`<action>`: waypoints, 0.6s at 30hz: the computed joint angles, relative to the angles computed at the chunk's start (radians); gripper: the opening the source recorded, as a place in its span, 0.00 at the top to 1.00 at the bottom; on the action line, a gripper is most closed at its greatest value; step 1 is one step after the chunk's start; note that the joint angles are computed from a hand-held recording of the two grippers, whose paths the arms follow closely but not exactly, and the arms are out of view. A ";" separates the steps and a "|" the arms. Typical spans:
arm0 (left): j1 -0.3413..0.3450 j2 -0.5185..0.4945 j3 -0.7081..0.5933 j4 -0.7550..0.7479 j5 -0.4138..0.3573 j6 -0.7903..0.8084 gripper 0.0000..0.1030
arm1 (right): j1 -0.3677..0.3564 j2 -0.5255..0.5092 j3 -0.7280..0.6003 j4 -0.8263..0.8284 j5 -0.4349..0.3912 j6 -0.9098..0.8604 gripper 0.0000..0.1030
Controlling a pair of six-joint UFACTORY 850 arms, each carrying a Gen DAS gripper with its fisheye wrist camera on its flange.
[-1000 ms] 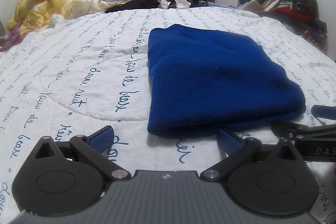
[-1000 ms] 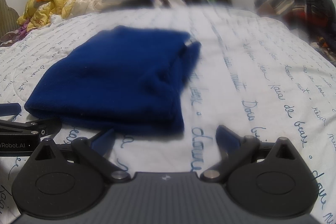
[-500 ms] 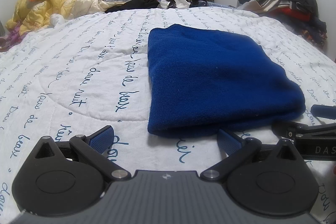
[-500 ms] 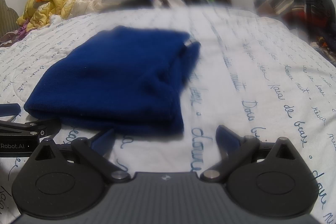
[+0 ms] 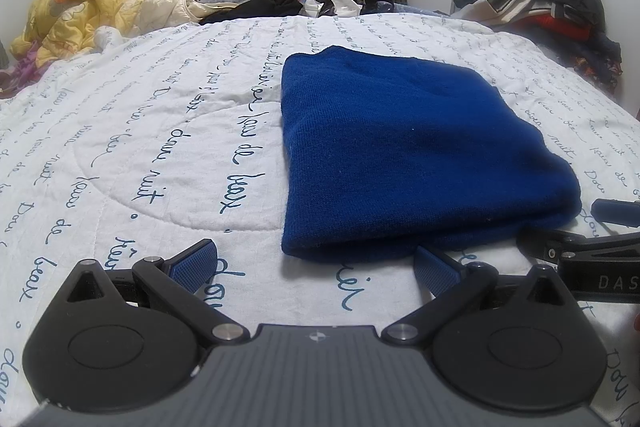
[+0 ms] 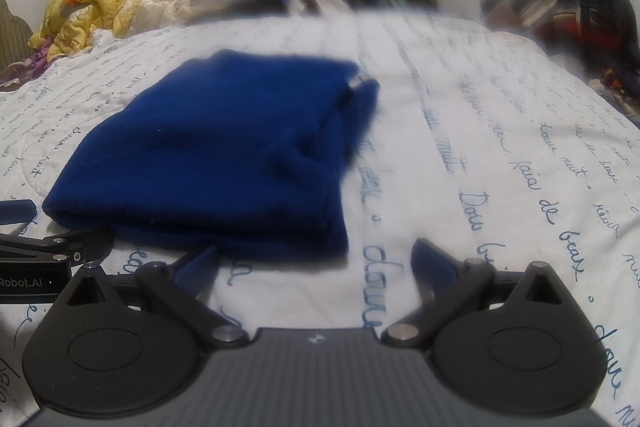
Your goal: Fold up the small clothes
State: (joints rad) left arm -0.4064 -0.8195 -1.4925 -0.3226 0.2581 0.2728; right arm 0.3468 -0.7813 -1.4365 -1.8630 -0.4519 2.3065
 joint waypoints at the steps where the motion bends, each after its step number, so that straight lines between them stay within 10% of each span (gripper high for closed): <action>1: 0.000 0.000 0.001 0.000 0.001 0.000 0.00 | 0.001 0.000 -0.001 0.005 -0.002 -0.002 0.00; 18: 0.001 0.000 0.001 0.004 0.001 -0.003 0.00 | 0.003 -0.003 -0.005 0.020 -0.009 -0.010 0.00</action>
